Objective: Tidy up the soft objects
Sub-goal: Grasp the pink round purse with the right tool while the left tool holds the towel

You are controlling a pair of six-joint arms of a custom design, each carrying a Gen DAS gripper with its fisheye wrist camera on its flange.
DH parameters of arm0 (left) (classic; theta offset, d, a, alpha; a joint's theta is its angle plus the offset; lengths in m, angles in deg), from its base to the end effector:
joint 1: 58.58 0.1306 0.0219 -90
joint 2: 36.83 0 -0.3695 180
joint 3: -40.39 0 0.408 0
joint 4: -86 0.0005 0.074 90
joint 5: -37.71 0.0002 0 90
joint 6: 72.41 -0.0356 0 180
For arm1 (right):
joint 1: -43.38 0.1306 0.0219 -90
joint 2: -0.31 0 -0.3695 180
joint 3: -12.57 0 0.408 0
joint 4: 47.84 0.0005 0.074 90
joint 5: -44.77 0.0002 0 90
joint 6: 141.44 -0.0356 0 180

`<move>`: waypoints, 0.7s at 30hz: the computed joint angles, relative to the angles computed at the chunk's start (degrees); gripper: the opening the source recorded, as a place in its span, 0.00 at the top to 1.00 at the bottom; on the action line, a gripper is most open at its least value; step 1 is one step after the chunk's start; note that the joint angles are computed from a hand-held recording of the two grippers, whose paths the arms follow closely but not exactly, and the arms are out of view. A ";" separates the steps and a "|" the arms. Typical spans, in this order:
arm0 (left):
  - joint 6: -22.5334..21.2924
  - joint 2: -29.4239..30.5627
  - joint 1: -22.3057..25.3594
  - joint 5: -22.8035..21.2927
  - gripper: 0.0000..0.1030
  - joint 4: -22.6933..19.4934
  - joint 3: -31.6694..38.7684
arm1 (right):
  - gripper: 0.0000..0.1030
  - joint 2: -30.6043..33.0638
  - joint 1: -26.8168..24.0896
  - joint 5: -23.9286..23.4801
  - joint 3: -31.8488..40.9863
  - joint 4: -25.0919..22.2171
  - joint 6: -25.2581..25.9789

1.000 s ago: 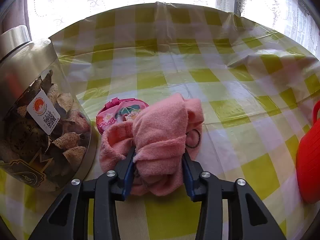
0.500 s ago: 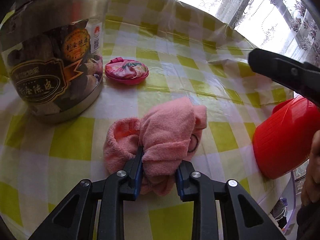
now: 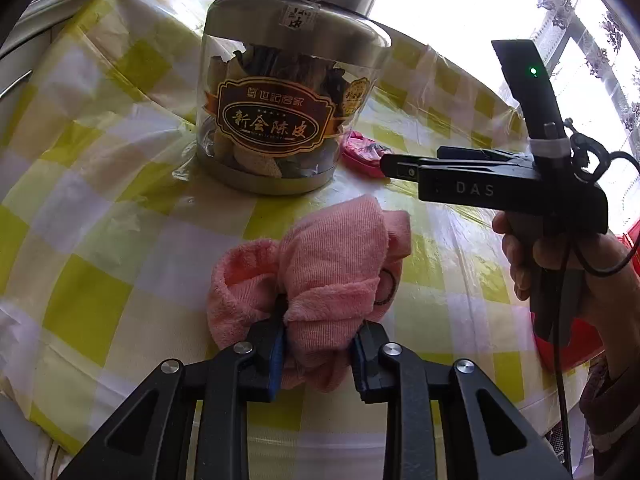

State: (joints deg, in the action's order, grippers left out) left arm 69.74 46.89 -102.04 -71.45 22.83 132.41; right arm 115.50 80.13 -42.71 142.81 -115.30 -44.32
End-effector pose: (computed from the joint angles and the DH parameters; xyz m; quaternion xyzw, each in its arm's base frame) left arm 0.3321 -0.2993 0.4686 -0.1213 0.9336 -0.1139 0.3174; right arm 0.5139 0.3812 0.4840 -0.3470 0.8806 0.0622 0.3167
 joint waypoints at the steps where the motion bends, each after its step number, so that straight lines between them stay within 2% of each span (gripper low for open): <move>1: 0.05 0.09 -0.14 -0.32 0.73 0.00 -0.07 | 0.13 1.26 0.07 0.55 1.53 -0.64 0.86; 7: 0.27 0.18 -0.82 -1.94 0.73 0.09 -0.12 | 0.13 6.83 -0.88 -1.98 7.56 -3.27 3.57; 13: -0.40 1.25 -1.31 -2.77 0.73 0.25 0.30 | 0.13 9.68 -1.58 -3.96 10.11 -3.18 2.09; 15: -0.28 1.18 -1.51 -3.01 0.73 0.42 0.18 | 0.13 9.75 -1.77 -4.61 9.71 -2.52 1.86; 17: -0.08 1.07 -1.60 -3.15 0.73 0.69 0.01 | 0.24 10.18 -2.47 -7.75 10.44 -3.58 -0.26; 21: -0.01 1.19 -1.63 -3.38 0.73 1.15 -0.07 | 0.26 6.63 -2.36 -5.91 4.67 0.34 -1.91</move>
State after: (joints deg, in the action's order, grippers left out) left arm 69.72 48.08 -103.66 -74.84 23.98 132.33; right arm 122.12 77.77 -48.61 147.48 -114.96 -46.23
